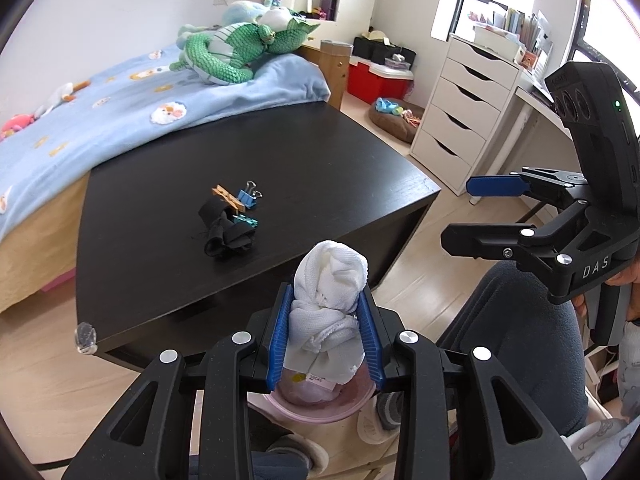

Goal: Collect trash
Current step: 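Open the left tool to drop the white socks into the bin, then move the left tool toward the black cloth on the table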

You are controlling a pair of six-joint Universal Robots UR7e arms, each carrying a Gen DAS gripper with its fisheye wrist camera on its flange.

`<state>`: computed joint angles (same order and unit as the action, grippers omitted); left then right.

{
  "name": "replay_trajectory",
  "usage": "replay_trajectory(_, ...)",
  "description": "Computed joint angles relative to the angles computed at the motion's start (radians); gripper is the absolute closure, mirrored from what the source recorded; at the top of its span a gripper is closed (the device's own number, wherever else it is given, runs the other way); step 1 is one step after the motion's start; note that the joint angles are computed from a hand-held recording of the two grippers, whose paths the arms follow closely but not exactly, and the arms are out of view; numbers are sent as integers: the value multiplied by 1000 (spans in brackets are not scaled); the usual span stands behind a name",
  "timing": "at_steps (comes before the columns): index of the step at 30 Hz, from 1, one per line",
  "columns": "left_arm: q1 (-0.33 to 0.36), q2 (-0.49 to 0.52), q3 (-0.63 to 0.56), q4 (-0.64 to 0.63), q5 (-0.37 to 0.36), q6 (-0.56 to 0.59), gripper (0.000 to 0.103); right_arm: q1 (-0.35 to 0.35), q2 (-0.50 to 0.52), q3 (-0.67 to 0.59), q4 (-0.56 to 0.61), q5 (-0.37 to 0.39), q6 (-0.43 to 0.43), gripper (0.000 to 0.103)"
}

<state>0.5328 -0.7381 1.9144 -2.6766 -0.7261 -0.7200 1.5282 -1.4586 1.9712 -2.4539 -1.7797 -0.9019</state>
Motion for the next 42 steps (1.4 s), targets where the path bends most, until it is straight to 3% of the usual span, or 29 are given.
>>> replay_trajectory(6, 7, 5, -1, -5, -6, -11, 43, -5, -1, -4, 3, 3, 3, 4)
replay_trajectory(8, 5, 3, 7, -19, 6, -20, 24, -5, -1, -5, 4, 5, 3, 4)
replay_trajectory(10, 3, -2, 16, -26, 22, -42, 15, -5, -2, -4, 5, 8, 2, 4)
replay_trajectory(16, -6, -18, 29, 7, 62, -99, 8, -6, -2, 0, 11, 14, 0, 3)
replay_trajectory(28, -3, -42, 46, 28, 84, -153, 8, -2, 1, -3, 16, 13, -4, 3)
replay_trajectory(42, 52, -63, 28, 0, 91, -108, 8, 21, 55, -60, 23, 14, 9, 3)
